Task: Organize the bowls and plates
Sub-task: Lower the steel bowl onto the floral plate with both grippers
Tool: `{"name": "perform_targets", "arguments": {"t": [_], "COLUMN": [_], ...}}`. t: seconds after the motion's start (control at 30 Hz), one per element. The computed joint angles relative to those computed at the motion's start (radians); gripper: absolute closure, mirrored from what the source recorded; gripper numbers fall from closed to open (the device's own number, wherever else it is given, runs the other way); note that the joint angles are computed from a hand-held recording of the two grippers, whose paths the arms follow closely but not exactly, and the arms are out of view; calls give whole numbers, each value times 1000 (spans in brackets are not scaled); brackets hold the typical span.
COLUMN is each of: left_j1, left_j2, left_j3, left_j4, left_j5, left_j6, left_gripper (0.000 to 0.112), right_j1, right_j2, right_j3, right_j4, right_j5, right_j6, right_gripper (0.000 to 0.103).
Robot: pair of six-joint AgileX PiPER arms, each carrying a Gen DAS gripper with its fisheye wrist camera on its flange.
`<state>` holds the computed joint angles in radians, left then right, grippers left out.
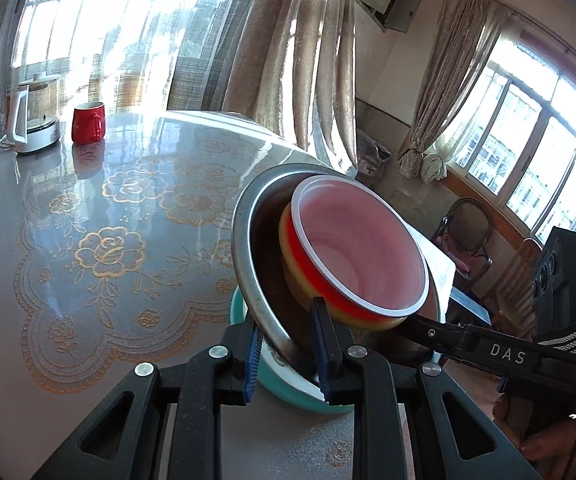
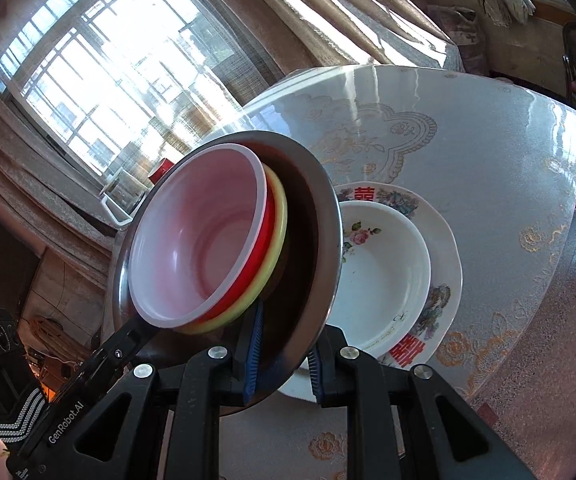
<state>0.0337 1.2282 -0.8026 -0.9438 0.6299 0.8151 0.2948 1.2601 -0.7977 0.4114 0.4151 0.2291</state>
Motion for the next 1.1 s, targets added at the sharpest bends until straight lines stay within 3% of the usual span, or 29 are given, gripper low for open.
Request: {"name": "perform_targets", "arguments": {"t": [0.37, 0.67, 1.0, 1.1], "left_j1": [-150, -188, -172, -145], "left_j2": [118, 183, 204, 205], "left_j3": [-37, -25, 11, 21], "left_j4": [47, 59, -51, -88], "left_j5": [-99, -140, -154, -127], "left_j6": [-97, -123, -11, 37], "left_gripper": [88, 87, 86, 86], "right_j1": [-102, -136, -149, -166], "right_j2": [-4, 61, 81, 74], "right_j3": [37, 48, 50, 55], "right_j4": [68, 146, 186, 216], "right_j5": [13, 10, -3, 7], "right_j6": [-80, -155, -204, -229], "right_gripper": [83, 83, 81, 80]}}
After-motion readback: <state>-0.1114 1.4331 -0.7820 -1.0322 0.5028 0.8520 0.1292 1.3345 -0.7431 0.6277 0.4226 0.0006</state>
